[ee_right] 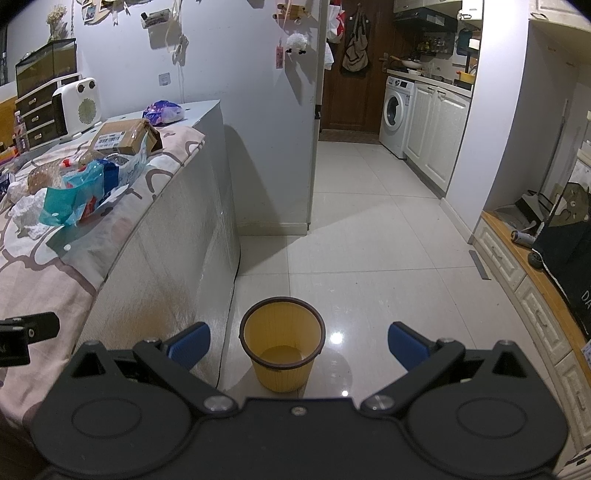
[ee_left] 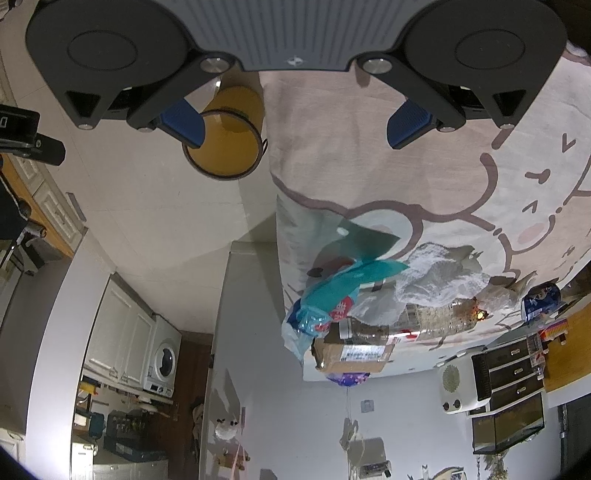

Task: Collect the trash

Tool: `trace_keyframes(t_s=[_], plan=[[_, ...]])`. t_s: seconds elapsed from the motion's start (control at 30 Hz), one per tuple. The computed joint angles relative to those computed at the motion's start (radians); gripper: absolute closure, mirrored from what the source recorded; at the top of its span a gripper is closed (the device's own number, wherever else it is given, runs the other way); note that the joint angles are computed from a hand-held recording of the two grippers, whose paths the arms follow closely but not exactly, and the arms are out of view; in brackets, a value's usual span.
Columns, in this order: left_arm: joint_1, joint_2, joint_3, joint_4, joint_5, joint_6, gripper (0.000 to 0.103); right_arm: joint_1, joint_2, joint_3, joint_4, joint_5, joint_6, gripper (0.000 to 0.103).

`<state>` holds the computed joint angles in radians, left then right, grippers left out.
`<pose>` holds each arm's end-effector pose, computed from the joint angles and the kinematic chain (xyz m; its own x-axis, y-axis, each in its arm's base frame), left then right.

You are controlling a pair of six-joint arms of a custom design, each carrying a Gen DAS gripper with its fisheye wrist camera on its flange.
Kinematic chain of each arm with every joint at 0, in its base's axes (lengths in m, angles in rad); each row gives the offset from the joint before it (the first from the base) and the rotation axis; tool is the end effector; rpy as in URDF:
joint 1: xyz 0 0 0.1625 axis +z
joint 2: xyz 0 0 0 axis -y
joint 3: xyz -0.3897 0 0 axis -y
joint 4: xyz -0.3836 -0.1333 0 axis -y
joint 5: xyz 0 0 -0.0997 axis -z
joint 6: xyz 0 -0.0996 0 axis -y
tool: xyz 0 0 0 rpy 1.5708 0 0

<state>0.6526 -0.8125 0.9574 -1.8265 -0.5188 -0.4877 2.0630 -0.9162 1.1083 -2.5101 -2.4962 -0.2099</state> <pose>-0.4641 -0.6314 0.3520 -0.7034 0.0137 -0.7106 0.5207 0.6904 -0.5021 0.3912 -0.6159 0.4222 -0.6972 0.0552 0.7148 -0.5030 0.6728 -0.5426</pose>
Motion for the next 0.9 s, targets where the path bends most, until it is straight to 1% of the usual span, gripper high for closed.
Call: trace_keyframes(t_s=[0.13, 0.23, 0.33, 0.5, 0.6, 0.67, 0.73, 0.83, 0.9], plan=[[-0.003, -0.006, 0.029, -0.111, 0.021, 0.068, 0.000, 0.001, 0.000, 0.006, -0.063, 0.004, -0.026, 0.000], [-0.004, -0.012, 0.055, -0.234, 0.039, 0.145, 0.000, 0.003, -0.002, 0.014, -0.135, 0.025, -0.054, 0.000], [-0.002, -0.017, 0.070, -0.354, 0.044, 0.224, 0.000, 0.000, -0.002, 0.019, -0.221, 0.081, -0.075, 0.000], [0.002, -0.012, 0.080, -0.559, 0.084, 0.386, 0.000, -0.006, 0.012, 0.021, -0.345, 0.166, -0.097, 0.000], [0.009, 0.000, 0.068, -0.685, 0.102, 0.497, 0.000, -0.012, 0.021, 0.020, -0.397, 0.230, -0.086, 0.000], [0.016, 0.017, 0.048, -0.776, 0.119, 0.582, 0.000, -0.020, 0.022, 0.026, -0.427, 0.291, -0.078, 0.000], [0.025, 0.038, 0.018, -0.848, 0.132, 0.656, 0.000, -0.025, 0.028, 0.032, -0.466, 0.341, -0.089, 0.000], [0.045, 0.083, -0.061, -0.944, 0.144, 0.768, 0.000, -0.027, 0.050, 0.026, -0.515, 0.381, -0.121, 0.000], [0.063, 0.125, -0.141, -0.979, 0.148, 0.831, 0.000, -0.031, 0.066, 0.010, -0.514, 0.416, -0.128, 0.000]])
